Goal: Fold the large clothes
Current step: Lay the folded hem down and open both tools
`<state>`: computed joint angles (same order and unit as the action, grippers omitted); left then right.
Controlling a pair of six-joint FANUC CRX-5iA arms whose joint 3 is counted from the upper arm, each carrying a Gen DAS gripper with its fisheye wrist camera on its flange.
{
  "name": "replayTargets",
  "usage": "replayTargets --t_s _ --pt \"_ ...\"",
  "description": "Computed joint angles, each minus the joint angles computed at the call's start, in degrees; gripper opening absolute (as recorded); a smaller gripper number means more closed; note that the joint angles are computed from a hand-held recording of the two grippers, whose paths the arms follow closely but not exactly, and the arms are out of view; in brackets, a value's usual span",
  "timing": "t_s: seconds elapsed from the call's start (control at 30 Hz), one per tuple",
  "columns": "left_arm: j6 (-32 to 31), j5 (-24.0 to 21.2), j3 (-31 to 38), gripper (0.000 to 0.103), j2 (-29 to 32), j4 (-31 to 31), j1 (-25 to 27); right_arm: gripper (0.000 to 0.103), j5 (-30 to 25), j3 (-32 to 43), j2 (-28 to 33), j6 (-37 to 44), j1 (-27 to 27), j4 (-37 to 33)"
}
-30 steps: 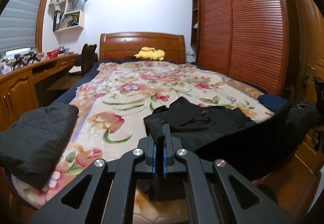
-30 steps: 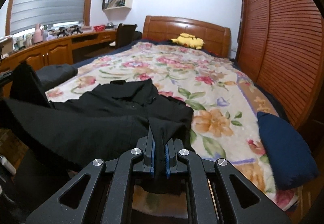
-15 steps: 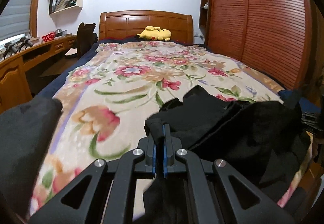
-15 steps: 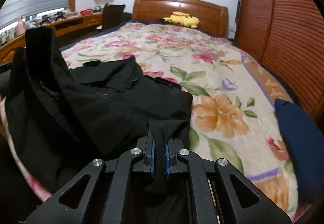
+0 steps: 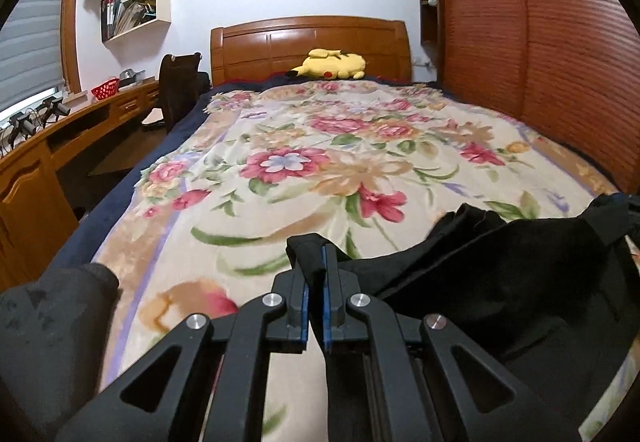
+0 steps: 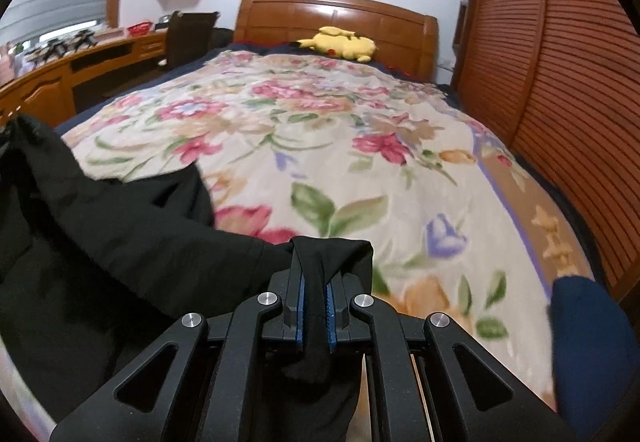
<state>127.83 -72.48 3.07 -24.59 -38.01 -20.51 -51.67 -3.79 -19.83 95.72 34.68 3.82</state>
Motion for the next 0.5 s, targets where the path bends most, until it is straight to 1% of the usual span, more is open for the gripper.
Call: replayTargets --t_s 0.07,0.17,0.23,0.27,0.3,0.33,0.37,0.4,0.43,0.47,0.5 --pt "-1.1 1.1 0.5 0.001 1.2 1.1 2.0 0.005 1.9 0.5 2.0 -1.9 0.5 2.1" --pt "-2.2 3.1 0.3 0.002 1.6 3.3 4.6 0.005 3.3 1.3 4.7 -4.8 1.2 4.5" --pt "-2.8 4.1 -1.0 0.004 0.9 7.1 6.9 0.005 4.3 0.4 5.7 -7.8 2.2 7.5" --pt "-3.7 4.7 -2.1 0.005 0.3 9.7 8.0 0.008 5.0 -0.6 5.7 -9.2 2.8 8.8" --pt "-3.8 4.5 -2.8 0.008 -0.1 10.4 7.8 0.01 5.4 -1.9 5.4 -9.8 3.5 10.2" --pt "-3.6 4.1 -3.4 0.013 -0.6 10.1 6.9 0.011 5.1 -2.4 5.3 -9.8 4.1 11.2" --pt "-3.2 3.4 -3.8 0.017 -1.1 9.3 5.5 0.015 5.0 -2.9 5.2 -9.5 4.5 11.6" --pt "-2.9 2.8 -4.1 0.025 -1.4 8.8 4.4 0.028 5.7 -3.5 4.7 -9.4 4.5 11.4" --pt "-2.2 2.4 -4.5 0.031 -2.0 8.1 3.0 0.037 6.5 -3.8 4.2 -9.3 4.2 10.8" --pt "-1.4 2.2 -5.1 0.034 -2.7 8.0 2.0 0.061 7.4 -4.2 3.7 -10.1 4.1 11.1" --pt "-1.1 2.2 -5.8 0.04 -3.4 8.7 1.4 0.076 8.7 -4.7 3.0 -11.4 3.8 11.6"
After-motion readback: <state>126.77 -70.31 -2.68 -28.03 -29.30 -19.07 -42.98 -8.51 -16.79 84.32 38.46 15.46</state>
